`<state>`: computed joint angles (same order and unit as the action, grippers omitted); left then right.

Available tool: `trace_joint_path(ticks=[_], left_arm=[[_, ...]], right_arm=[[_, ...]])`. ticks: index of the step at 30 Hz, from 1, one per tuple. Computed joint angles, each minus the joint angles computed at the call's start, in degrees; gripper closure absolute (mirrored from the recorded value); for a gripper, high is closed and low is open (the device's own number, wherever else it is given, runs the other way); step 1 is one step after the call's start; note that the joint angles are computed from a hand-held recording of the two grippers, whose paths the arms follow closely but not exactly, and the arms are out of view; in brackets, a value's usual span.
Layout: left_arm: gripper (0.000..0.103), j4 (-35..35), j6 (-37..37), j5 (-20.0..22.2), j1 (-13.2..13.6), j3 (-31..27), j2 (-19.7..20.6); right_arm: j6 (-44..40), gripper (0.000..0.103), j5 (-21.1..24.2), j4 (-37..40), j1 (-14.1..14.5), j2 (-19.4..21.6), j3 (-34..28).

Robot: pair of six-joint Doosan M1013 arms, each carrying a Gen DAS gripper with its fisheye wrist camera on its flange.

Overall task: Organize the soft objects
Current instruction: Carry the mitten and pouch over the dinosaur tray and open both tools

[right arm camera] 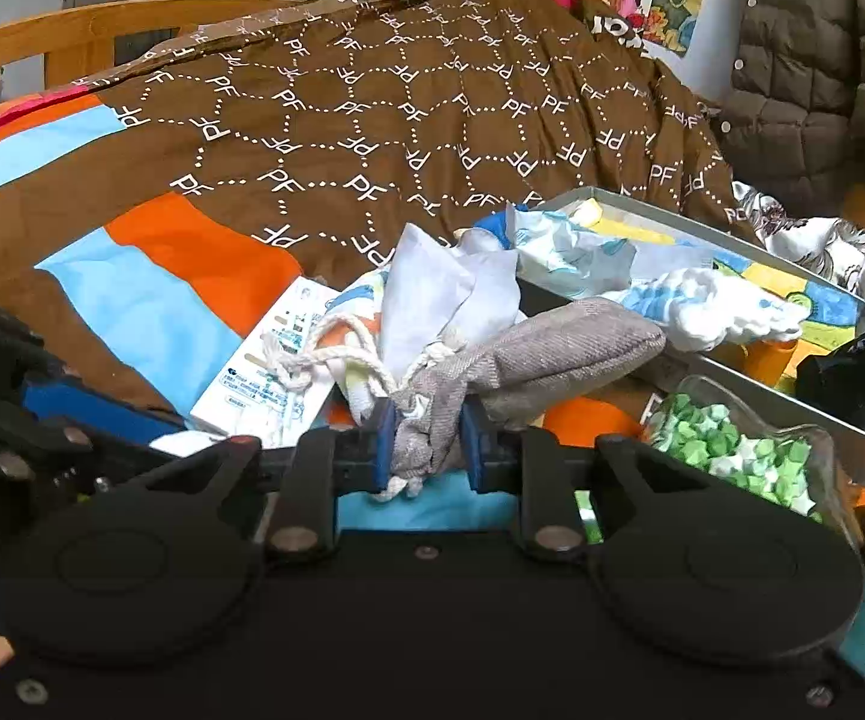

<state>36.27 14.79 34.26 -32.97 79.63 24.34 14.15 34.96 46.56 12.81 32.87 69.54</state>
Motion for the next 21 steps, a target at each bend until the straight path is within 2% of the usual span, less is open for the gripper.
trace_joint_path(ticks=[8, 12, 21], left_arm=[[0.089, 2.3, -0.5, 1.5, -1.3, -0.1, -0.7], [0.089, 3.6, -0.1, 2.7, -2.2, -0.5, -0.9], [0.089, 5.8, 0.8, 1.4, -2.6, -1.8, -1.0]], right_arm=[[-4.5, 0.092, -0.9, 3.6, -1.6, -2.8, 2.6], [-9.7, 0.091, -0.9, 5.9, -2.7, -4.8, 4.6], [-18.0, 0.091, 0.0, 7.6, -5.4, -9.7, 7.9]])
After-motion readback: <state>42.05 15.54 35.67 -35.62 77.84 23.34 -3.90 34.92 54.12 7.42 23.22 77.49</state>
